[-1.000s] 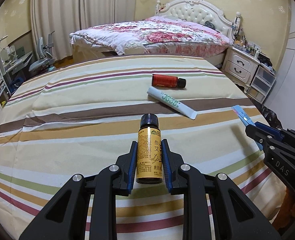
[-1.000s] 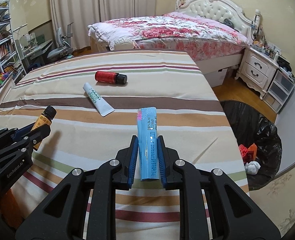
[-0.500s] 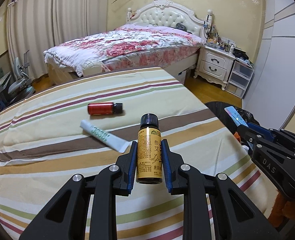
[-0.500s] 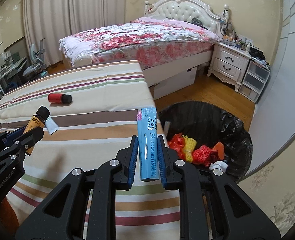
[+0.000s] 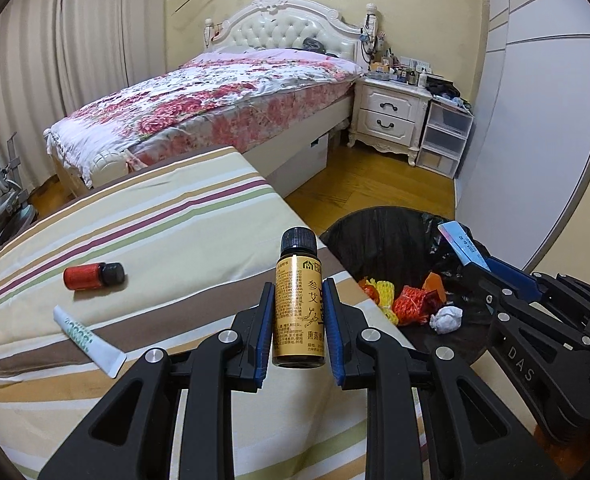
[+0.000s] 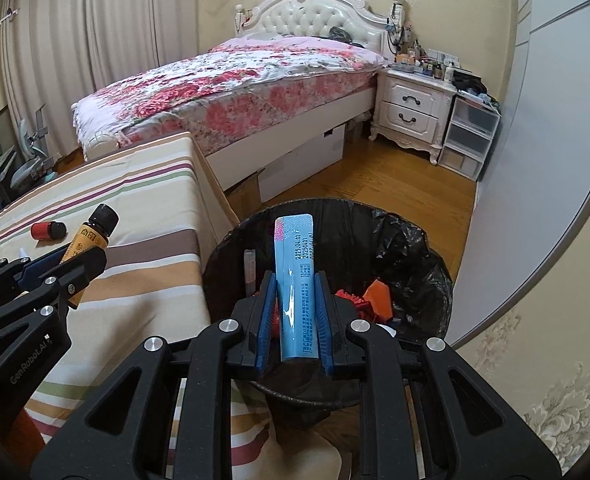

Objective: Collect trash
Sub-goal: 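Carry the amber bottle and blue packet over the black bin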

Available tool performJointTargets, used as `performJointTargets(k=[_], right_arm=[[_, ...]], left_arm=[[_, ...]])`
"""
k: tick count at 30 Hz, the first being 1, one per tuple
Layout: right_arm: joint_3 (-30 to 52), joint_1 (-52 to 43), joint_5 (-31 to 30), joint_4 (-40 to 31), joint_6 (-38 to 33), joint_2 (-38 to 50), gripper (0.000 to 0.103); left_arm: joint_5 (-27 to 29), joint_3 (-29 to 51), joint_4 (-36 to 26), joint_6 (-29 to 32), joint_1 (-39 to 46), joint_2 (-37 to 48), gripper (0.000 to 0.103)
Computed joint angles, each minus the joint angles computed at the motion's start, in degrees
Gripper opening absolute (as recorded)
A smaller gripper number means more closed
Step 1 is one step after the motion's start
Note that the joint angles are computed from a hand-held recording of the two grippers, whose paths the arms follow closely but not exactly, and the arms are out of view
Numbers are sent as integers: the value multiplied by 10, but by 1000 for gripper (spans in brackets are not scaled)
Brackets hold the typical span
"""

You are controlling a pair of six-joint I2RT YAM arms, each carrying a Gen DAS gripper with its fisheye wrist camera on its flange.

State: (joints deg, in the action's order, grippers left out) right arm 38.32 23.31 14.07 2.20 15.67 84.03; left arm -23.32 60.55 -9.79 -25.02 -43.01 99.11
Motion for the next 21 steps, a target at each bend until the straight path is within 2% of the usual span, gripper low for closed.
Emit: performJointTargets(k=[8,21], right_arm=[[9,-40,-14,21,-7,30,19],[28,-85,-38,34,-11,63,20]], left_arm=[[2,80,-18,4,-2,80,25],[4,173,-58,9,-4,159,25]])
